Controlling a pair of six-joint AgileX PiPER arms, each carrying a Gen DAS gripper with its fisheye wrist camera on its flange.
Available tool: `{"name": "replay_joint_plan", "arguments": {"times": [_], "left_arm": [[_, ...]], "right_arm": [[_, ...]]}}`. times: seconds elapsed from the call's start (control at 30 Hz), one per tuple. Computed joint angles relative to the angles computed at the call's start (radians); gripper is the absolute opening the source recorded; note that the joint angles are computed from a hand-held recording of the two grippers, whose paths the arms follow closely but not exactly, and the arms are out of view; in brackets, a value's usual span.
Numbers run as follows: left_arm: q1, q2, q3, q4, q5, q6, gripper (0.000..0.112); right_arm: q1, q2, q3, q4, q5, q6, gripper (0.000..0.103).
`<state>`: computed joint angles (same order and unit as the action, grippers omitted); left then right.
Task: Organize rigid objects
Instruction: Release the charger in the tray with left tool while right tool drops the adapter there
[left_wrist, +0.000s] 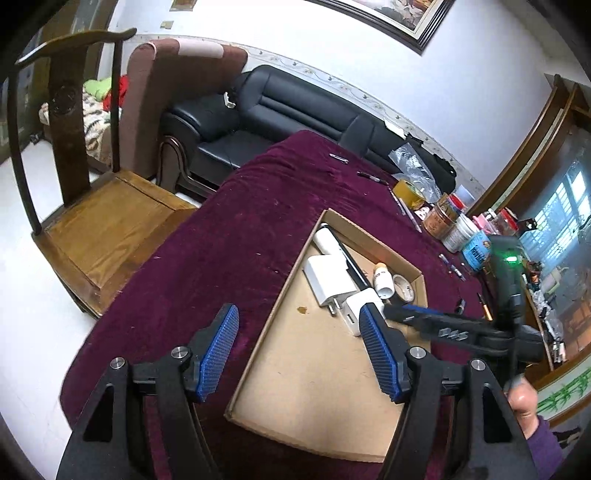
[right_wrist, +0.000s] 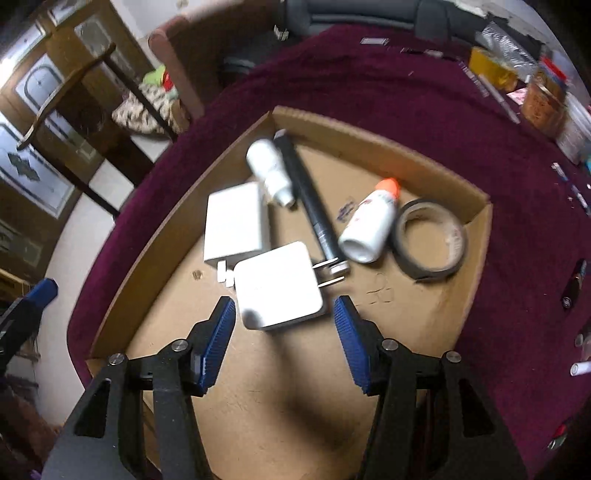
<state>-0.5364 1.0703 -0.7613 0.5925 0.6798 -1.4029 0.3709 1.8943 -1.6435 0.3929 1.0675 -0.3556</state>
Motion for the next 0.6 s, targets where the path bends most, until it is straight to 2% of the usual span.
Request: {"name": "replay_joint_plan", "arguments": {"times": [0.2,0.33,0.5,0.6], "left_arm": [[-0.15,0.042,-0.044,0.156,0.179,-0.144,0.065],[-0.261,0.106,-0.097,0.219,0.266,-0.188,0.071],[-0.305,0.178,-0.158,0.197,0.239,-0.154,0.071],[-0.263,0.258,-0.215,0.108,0.156,-0.068,0.071]], "right_arm": [[-0.128,-0.124,0.12,0.064,-0.082,-0.076,0.055],[-0.245,-0.201,0.199,0.098,-0.129,-0.133,0.064],[-0.468,-0.235,0.246,0.163,-0.114,-0.235,0.064],[-0.598,-0.233,0.258,0.205,-0.102,-0.286,0.064]]}}
